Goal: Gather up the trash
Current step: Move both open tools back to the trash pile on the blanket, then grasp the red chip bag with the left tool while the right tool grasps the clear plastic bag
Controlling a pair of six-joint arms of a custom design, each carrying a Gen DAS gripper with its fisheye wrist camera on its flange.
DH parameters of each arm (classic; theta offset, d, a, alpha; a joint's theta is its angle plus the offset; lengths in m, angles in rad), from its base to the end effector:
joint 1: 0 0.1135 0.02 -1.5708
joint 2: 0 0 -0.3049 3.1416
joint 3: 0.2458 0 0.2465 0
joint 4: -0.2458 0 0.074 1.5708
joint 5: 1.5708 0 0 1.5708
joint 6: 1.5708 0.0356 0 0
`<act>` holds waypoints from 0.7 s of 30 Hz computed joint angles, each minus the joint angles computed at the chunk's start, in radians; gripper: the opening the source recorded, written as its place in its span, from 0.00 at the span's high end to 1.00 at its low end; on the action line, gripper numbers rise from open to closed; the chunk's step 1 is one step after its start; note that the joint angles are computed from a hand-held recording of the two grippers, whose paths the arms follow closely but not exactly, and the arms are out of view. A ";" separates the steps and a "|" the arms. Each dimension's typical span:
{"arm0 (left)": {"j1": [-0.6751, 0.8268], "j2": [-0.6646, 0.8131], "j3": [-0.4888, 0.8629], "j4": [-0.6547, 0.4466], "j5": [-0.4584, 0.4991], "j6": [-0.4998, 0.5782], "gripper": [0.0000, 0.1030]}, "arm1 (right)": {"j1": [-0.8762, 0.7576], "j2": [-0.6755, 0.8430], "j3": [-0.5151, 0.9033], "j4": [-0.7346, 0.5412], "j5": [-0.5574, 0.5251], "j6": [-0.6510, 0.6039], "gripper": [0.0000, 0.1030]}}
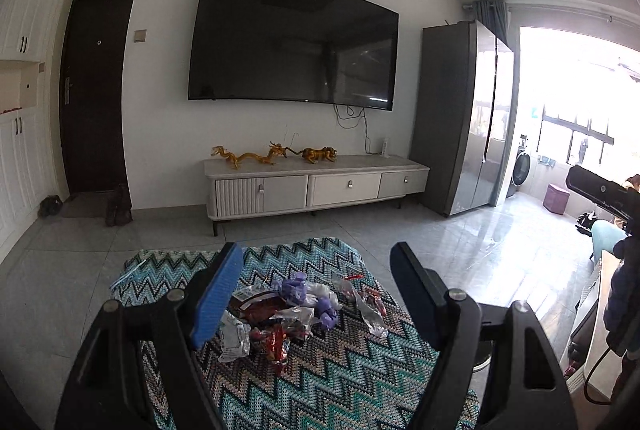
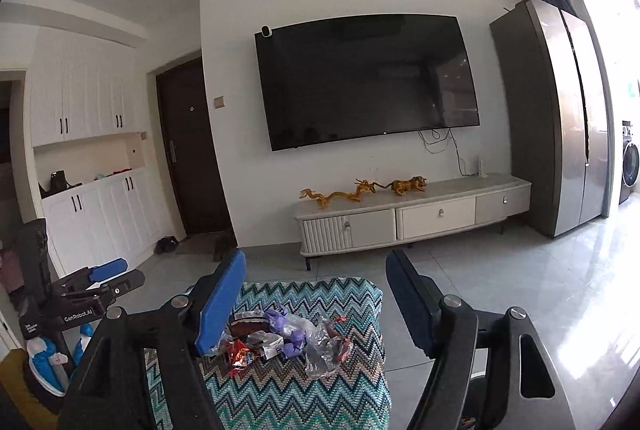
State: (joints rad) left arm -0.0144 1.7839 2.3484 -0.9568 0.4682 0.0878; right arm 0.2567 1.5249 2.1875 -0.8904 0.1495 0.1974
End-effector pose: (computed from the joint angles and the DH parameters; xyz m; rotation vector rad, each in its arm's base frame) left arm 0.3519 -0.0211 0.5497 0.4030 1.8983 -0.4097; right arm 0.2567 0.0619 0.5878 0.0536 1.7992 0.1903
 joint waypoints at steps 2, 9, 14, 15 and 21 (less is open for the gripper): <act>0.007 -0.011 -0.057 0.017 0.009 -0.001 0.27 | 0.004 0.012 -0.006 0.006 -0.001 -0.001 0.26; 0.028 -0.060 -0.369 0.149 0.041 0.018 0.27 | -0.012 0.051 -0.091 0.052 -0.042 0.013 0.21; 0.013 -0.044 -0.539 0.234 -0.004 0.028 0.27 | -0.058 0.104 -0.153 0.098 -0.126 0.031 0.19; 0.009 -0.034 -0.557 0.244 -0.012 0.027 0.27 | -0.067 0.121 -0.159 0.106 -0.142 0.033 0.19; -0.025 0.071 -0.571 0.262 -0.070 -0.017 0.27 | -0.120 0.216 -0.225 0.159 -0.241 0.033 0.15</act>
State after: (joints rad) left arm -0.0390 1.8547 1.7775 -0.6946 0.3977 0.0711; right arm 0.1366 1.7413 1.9622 -0.7316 -0.0919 0.2307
